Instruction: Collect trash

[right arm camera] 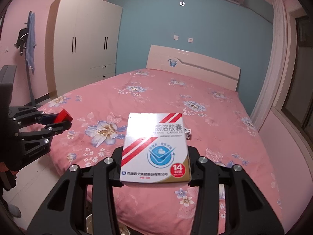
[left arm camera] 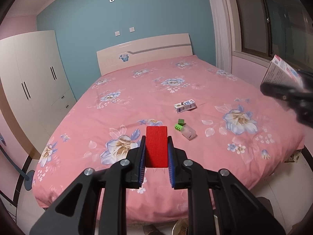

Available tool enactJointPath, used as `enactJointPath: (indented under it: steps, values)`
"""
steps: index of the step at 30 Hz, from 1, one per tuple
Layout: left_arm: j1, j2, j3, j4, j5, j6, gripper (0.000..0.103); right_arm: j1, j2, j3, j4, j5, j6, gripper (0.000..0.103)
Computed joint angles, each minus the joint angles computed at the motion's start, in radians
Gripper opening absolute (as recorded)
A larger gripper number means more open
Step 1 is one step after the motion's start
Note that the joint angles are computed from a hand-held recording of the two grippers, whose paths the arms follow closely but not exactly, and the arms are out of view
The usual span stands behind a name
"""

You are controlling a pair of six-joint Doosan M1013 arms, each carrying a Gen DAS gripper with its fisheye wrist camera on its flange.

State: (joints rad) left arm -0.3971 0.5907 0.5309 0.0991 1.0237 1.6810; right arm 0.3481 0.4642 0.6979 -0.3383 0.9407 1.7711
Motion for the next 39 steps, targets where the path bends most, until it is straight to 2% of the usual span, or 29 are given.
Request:
enactJointPath:
  steps: [10, 17, 39]
  values:
    - [-0.002, -0.071, 0.152, 0.018, -0.036, 0.012, 0.022, 0.024, -0.044, 0.099, 0.007, -0.005, -0.018, 0.044]
    - [0.002, -0.084, 0.208, 0.039, -0.018, 0.02, 0.022, 0.029, -0.045, 0.139, 0.045, 0.008, -0.038, 0.044]
    - [0.013, -0.036, 0.293, -0.035, 0.132, 0.07, 0.022, 0.024, 0.015, 0.206, 0.215, 0.117, -0.108, 0.044]
